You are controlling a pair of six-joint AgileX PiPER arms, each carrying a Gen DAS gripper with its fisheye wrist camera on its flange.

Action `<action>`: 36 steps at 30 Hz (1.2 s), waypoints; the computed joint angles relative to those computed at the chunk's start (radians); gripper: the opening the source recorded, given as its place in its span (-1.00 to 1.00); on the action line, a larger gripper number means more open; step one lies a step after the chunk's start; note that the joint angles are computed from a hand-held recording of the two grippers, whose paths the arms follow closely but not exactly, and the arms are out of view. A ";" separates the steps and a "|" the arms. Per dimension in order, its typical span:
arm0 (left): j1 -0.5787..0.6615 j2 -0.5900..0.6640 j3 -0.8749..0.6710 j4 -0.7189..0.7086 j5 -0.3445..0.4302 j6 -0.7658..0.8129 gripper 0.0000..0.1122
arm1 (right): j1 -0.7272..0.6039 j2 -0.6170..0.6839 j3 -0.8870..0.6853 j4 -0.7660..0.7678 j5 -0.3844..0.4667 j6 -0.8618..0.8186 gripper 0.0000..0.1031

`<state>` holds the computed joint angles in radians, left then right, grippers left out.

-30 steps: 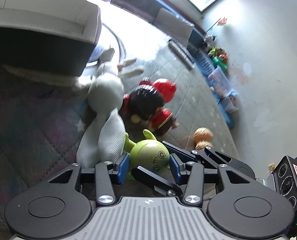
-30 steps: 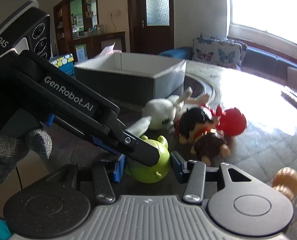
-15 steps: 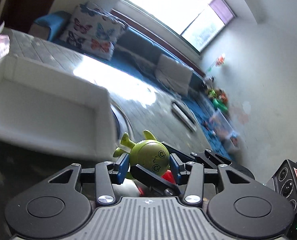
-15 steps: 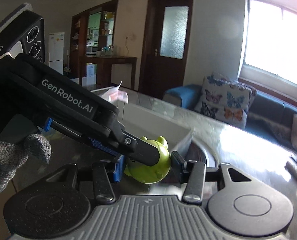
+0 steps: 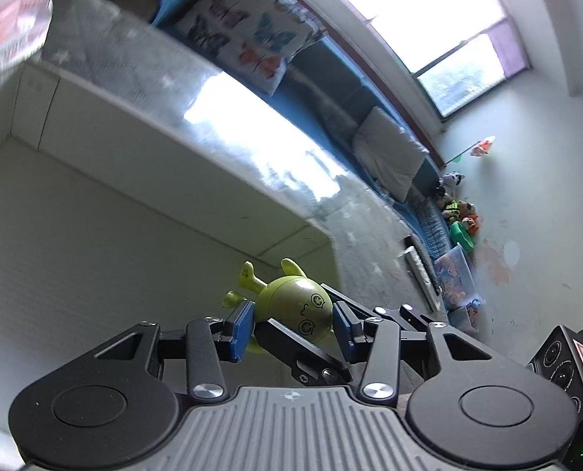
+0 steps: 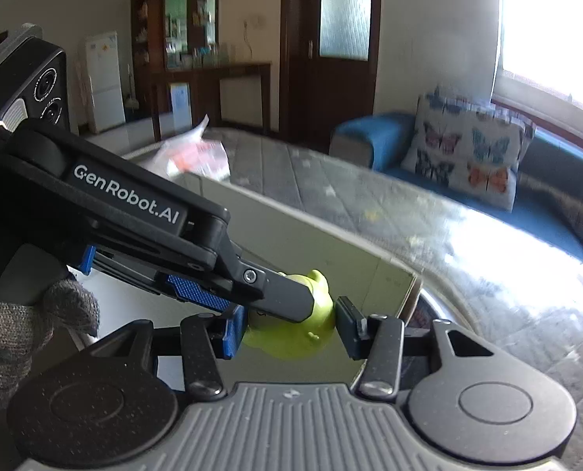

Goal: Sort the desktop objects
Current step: 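Open the left gripper to drop the alien toy into the box, then lower the left tool onto the white plush bunny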

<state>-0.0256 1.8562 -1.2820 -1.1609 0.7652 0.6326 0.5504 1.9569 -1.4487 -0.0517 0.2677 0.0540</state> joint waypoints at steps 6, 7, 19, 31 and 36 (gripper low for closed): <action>0.002 0.051 -0.028 0.017 0.006 -0.027 -0.17 | 0.012 0.072 -0.097 -0.081 0.110 0.035 -0.06; 0.001 0.052 -0.030 0.022 0.004 -0.033 -0.17 | 0.017 0.078 -0.103 -0.100 0.116 0.048 -0.06; -0.023 0.036 -0.015 0.089 -0.048 -0.078 -0.18 | 0.046 0.141 -0.170 -0.229 0.140 0.128 -0.05; -0.036 -0.060 0.051 0.092 -0.088 -0.073 -0.18 | 0.028 0.035 -0.060 -0.240 0.062 0.167 -0.02; -0.067 -0.136 0.101 0.104 -0.125 -0.072 -0.18 | 0.036 -0.057 0.043 -0.288 0.014 0.228 -0.02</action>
